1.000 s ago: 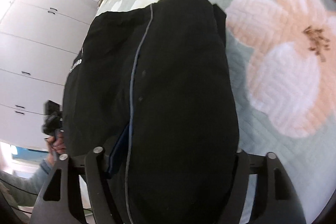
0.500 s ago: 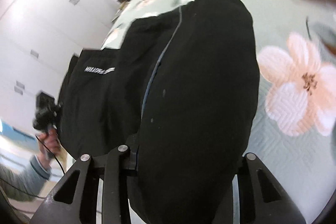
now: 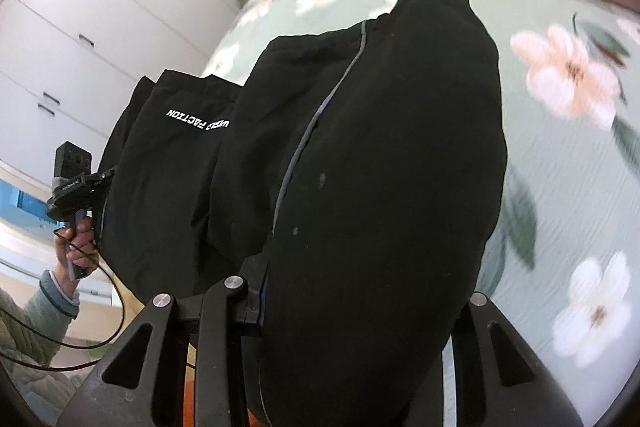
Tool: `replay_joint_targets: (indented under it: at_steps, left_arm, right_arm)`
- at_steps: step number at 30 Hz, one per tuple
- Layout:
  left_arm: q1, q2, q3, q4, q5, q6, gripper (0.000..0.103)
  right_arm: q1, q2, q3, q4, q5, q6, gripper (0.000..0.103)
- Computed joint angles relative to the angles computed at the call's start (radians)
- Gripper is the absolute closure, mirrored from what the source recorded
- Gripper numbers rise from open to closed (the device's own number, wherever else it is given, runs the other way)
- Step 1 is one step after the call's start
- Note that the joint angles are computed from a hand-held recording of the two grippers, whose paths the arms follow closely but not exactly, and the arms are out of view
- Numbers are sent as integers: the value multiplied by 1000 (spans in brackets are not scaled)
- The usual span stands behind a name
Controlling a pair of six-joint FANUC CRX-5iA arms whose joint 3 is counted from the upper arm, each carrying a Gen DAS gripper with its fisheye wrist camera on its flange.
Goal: Fold large clothes
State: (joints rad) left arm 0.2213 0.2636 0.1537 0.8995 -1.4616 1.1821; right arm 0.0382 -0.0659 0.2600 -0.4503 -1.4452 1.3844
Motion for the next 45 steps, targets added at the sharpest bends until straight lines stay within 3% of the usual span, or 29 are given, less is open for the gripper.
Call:
replay_joint_targets:
  at_steps: [5,7,9,11,14,16,17,19,21,24,26,29,31,33,37,45]
  left_arm:
    - [42,-80,-217,-44,93,-51,73]
    - [68,-83,-312,-10,140,-61,72]
    - [87,-65,-367,28,162,-65,69]
    - [94,-52,-413,95,172,-137,63]
    - [103,-60,-430,124,188,-206,63]
    - [124,-106,-435,86,230,-259,63]
    - [127,-138,-423,38,258,-267,63]
    - [132,-201,-400,-47,296,-278,63]
    - [145,-270,-405,-34,311,-307,64]
    - [123,-319,-399,-31,295,-385,63]
    - [67,-312,-373,-112,317,-336,63]
    - [38,-286,-363,-247,298,-246,63]
    - [8,-286,-376,-327,327,-213,63]
    - [-6,-310,-402,-354,370,-201,63]
    - [-3,-346,-363,-425,350,-122,63]
    - [-56,-558,-271,-619,420,-43,63]
  right_arm:
    - [52,-43,-185,48,94,32,61]
    - [37,-68,-260,36,157,35,58]
    - [-4,-93,-312,-21,201,42,47]
    - [-5,-121,-362,-1,242,27,42]
    - [57,-175,-428,109,303,-96,35]
    - [166,-292,-537,320,368,-319,32]
    - [231,-335,-581,451,363,-450,30]
    - [388,-402,-620,713,233,-690,26]
    - [523,-440,-646,870,160,-859,26]
    - [618,-468,-633,871,165,-923,26]
    - [700,-373,-614,904,130,-994,26]
    - [658,-236,-578,815,112,-1000,26]
    - [661,-263,-609,757,104,-1062,20]
    - [683,-282,-654,782,102,-1141,10]
    - [663,-284,-616,749,69,-1206,10]
    - [1005,-282,-488,1073,-140,-1385,9]
